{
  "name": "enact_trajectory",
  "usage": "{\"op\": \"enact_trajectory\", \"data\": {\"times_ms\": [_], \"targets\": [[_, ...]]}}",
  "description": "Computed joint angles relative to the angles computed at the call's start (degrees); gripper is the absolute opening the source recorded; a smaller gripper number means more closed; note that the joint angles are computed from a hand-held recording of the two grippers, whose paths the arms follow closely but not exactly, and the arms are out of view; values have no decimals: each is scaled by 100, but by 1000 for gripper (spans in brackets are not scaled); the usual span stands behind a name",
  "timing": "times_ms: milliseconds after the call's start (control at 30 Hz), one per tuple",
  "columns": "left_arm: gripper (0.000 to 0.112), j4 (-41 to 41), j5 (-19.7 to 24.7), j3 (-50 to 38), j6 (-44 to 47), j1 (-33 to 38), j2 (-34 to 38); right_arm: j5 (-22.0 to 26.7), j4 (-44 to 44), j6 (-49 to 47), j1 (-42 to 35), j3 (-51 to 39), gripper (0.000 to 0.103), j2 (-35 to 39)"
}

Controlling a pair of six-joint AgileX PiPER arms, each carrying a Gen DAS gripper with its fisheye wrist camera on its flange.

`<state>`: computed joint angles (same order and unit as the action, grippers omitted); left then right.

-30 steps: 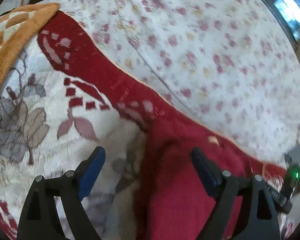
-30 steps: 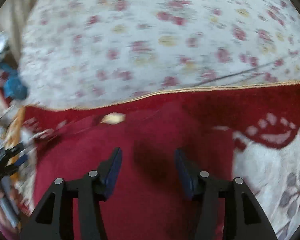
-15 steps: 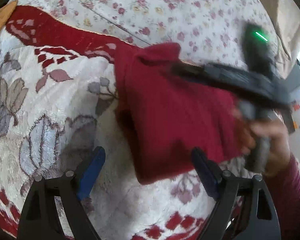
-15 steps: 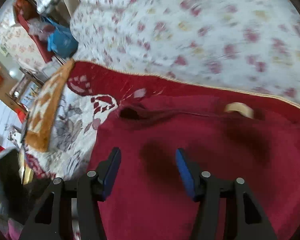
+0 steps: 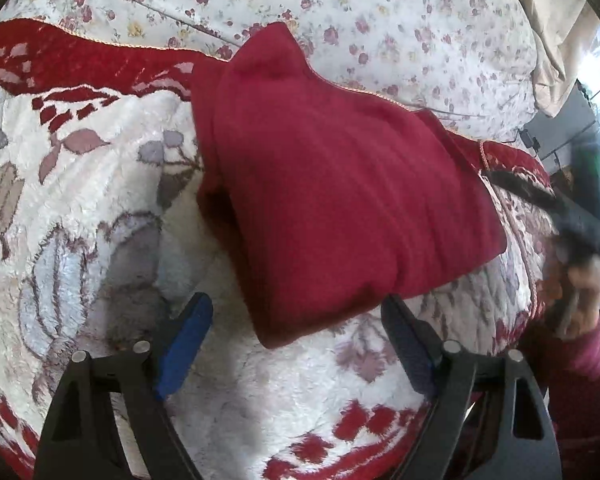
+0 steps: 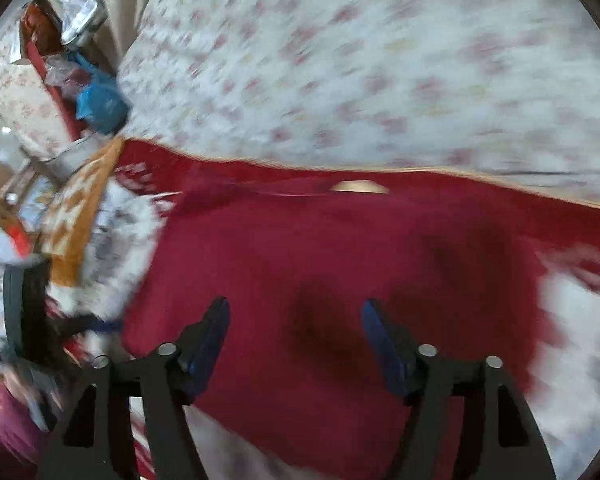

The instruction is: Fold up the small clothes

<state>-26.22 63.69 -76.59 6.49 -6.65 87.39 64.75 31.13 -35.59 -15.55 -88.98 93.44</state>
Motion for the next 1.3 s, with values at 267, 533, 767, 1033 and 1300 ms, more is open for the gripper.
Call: {"op": "enact_trajectory", "data": {"times_ms": [267,533,767,1033,1300], "targets": [[37,385,-137,-4,-417,-254,89,-48,-137,-281,-888,750,39,200],[9,489,-14,146,-254,244,-392,-209,-441,-750,-1114,750,1,-208],[32,809,-83,63,-576,27,-269,78,-272,-683,-1732,800,3,-23],[62,1506,-766,-487,-1859,-188,10,-339,75,-126,-561,501,60,-73],[62,2623,-786,-2225,-3406,-361,1677,-975,-1010,1524,660,-1085,60,1455]]}}
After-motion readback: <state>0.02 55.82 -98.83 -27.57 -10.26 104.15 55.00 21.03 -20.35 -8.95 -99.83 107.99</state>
